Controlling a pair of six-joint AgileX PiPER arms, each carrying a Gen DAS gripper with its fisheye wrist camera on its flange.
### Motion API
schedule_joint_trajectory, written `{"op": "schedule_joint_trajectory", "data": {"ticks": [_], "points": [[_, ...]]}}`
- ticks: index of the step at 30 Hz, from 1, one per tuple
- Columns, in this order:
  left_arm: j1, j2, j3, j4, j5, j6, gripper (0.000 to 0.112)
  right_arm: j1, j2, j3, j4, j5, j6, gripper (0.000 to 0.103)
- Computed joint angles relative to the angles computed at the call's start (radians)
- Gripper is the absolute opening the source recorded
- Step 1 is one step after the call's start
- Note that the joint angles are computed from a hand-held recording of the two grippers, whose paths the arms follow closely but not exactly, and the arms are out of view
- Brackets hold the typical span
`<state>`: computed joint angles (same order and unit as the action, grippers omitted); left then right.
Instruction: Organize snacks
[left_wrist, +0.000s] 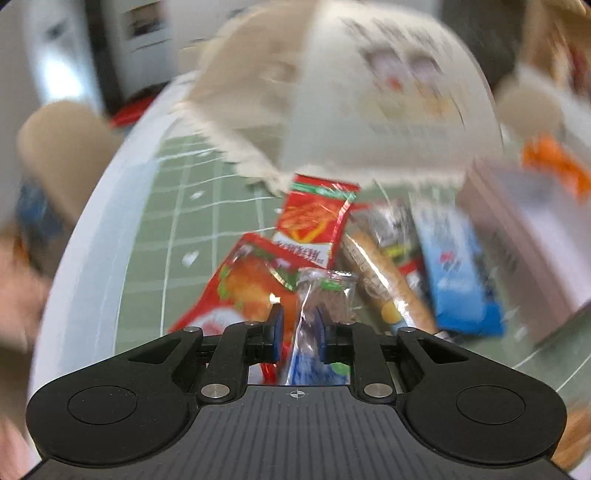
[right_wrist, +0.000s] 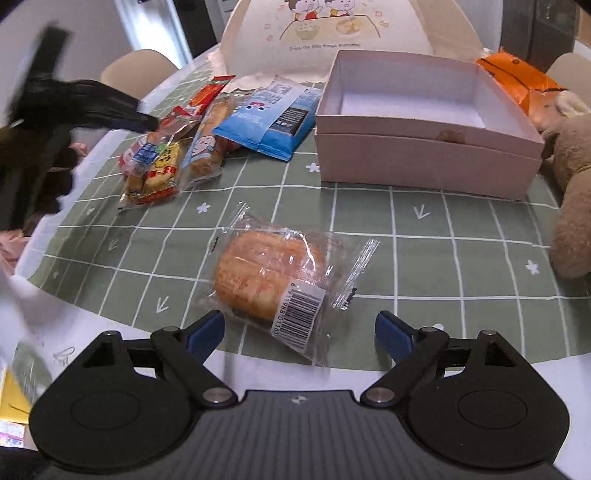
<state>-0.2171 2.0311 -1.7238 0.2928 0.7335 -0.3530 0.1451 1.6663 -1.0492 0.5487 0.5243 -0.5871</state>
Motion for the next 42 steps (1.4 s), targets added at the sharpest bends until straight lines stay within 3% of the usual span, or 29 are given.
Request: {"op": "schedule_joint_trajectory", "data": {"ticks": [1, 3, 6, 8, 9, 13, 18, 20, 23, 27, 30, 36, 38, 42], "points": [[-0.007, 0.043, -0.054, 0.032, 0.034, 0.024, 0.026, -0.009, 0.002, 0.004, 0.025, 0.006, -0.033, 0.091], [-0.004, 0.087, -0.106, 0.048, 0.025, 0.072, 0.025, -0.011, 0.000, 0.023, 0.044, -0.011, -0.074, 0.097], [0.030, 0.171, -0.274, -0.134, 0.127, 0.231, 0.023, 0.004, -0.008, 0.044, 0.018, -0.043, -0.094, 0.101], [0.058, 0.213, -0.370, -0.288, 0.235, 0.308, 0.028, 0.012, -0.007, 0.050, 0.016, -0.049, -0.123, 0.103], [0.053, 0.208, -0.366, -0.306, 0.252, 0.320, 0.032, 0.020, -0.007, 0.053, -0.002, -0.056, -0.126, 0.103], [0.003, 0.119, -0.173, -0.217, 0.178, 0.312, 0.035, 0.033, -0.009, 0.063, -0.034, -0.070, -0.179, 0.103], [0.026, -0.145, 0.217, -0.273, -0.081, 0.109, 0.032, 0.033, -0.017, 0.099, 0.018, -0.133, -0.226, 0.103], [0.017, -0.246, 0.346, -0.223, -0.135, -0.024, 0.032, 0.040, -0.022, 0.119, 0.044, -0.171, -0.232, 0.103], [-0.026, -0.368, 0.494, -0.104, -0.151, -0.214, 0.031, 0.042, -0.020, 0.127, 0.079, -0.190, -0.265, 0.103], [-0.111, -0.523, 0.667, 0.074, -0.134, -0.522, 0.031, 0.007, 0.006, 0.103, 0.213, -0.148, -0.470, 0.103], [-0.192, -0.620, 0.792, 0.199, -0.119, -0.778, 0.031, -0.005, 0.025, 0.067, 0.191, -0.117, -0.466, 0.103], [-0.350, -0.666, 0.859, 0.171, 0.003, -0.937, 0.031, -0.014, 0.040, 0.023, 0.142, -0.105, -0.423, 0.098], [-0.384, -0.670, 0.847, 0.195, -0.025, -0.972, 0.031, -0.022, 0.025, 0.030, 0.166, -0.127, -0.436, 0.098], [-0.363, -0.669, 0.840, 0.027, -0.240, -0.842, 0.034, -0.039, 0.009, 0.019, 0.183, -0.155, -0.415, 0.098]]}}
